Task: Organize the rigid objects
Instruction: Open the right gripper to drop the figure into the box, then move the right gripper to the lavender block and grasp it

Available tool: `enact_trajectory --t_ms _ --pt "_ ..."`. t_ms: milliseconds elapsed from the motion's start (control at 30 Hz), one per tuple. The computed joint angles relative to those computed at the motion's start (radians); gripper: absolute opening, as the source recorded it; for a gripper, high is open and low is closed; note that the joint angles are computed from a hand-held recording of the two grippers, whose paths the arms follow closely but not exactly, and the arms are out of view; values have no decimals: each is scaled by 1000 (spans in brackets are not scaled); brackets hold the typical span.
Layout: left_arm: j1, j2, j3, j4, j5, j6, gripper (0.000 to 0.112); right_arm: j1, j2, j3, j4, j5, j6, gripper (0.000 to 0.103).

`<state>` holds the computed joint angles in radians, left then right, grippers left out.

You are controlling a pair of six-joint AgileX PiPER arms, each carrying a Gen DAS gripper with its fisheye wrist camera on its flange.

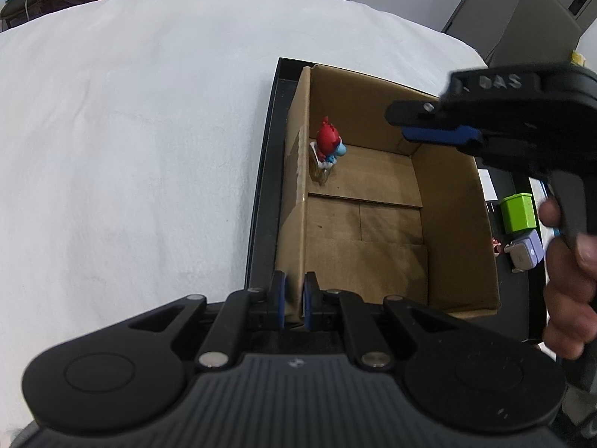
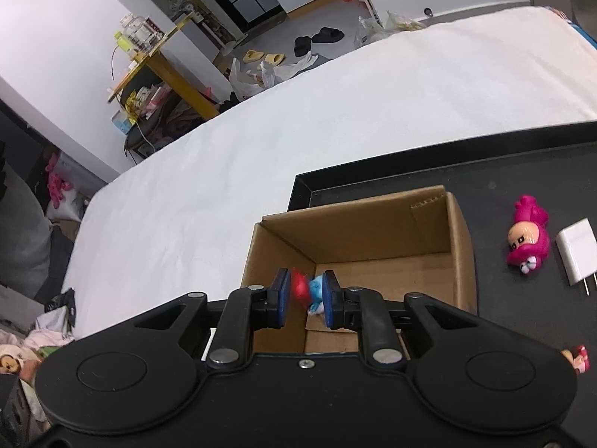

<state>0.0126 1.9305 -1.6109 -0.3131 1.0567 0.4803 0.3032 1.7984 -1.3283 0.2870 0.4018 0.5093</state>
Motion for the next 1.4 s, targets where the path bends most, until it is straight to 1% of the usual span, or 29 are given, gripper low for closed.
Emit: enact_trajectory --t_ms 200,267,333,400,433,467,500,567,667,733,767,833,900,967,1033,1167,1233,1300,1400 --pt "-4 -3 1 5 -4 -10 9 -16 -70 82 97 6 -103 24" --pt "0 -4 6 -1 -8 -8 9 -26 -88 102 159 22 -169 25" --pt "3 -5 11 -6 -12 -4 9 -26 -111 121 156 29 -174 29" --pt "1 -9 18 -4 -20 2 9 -27 -135 141 150 32 -173 45" --pt "0 -11 20 -4 -21 0 9 -27 -151 152 143 33 -173 49" --pt "-1 -14 24 -2 -24 -2 9 -24 -167 162 122 34 -163 55" --pt "-4 -17 27 4 -29 -3 9 -24 -180 167 104 40 -155 60" --pt "-12 -22 32 14 -36 -5 9 -35 -207 180 131 57 -188 65" --pt "-16 -23 35 22 -38 -22 9 -44 -242 185 82 95 -168 74" --pt "-20 -27 40 23 -41 -25 9 -65 -276 203 111 113 -200 78" --pt "-24 -31 44 30 -46 -27 9 -74 -290 209 122 123 -215 81" --pt "-31 -30 43 44 -48 -47 9 -88 -321 224 101 140 -209 83" --pt "-34 -28 38 49 -45 -72 9 -113 -353 245 120 155 -231 83" --pt "-39 -29 40 59 -48 -79 9 -117 -377 256 68 167 -196 83" --pt "-40 -28 40 61 -48 -86 9 -113 -400 263 -5 180 -148 86" --pt "-45 -29 38 67 -48 -104 9 -133 -456 303 -88 196 -101 92" --pt "-56 -34 42 84 -55 -112 9 -136 -478 324 -153 197 -45 93" --pt "-64 -37 44 98 -57 -125 9 -147 -502 355 -183 182 -21 98" --pt "-80 -43 52 124 -68 -142 9 -153 -520 385 -254 176 54 100"
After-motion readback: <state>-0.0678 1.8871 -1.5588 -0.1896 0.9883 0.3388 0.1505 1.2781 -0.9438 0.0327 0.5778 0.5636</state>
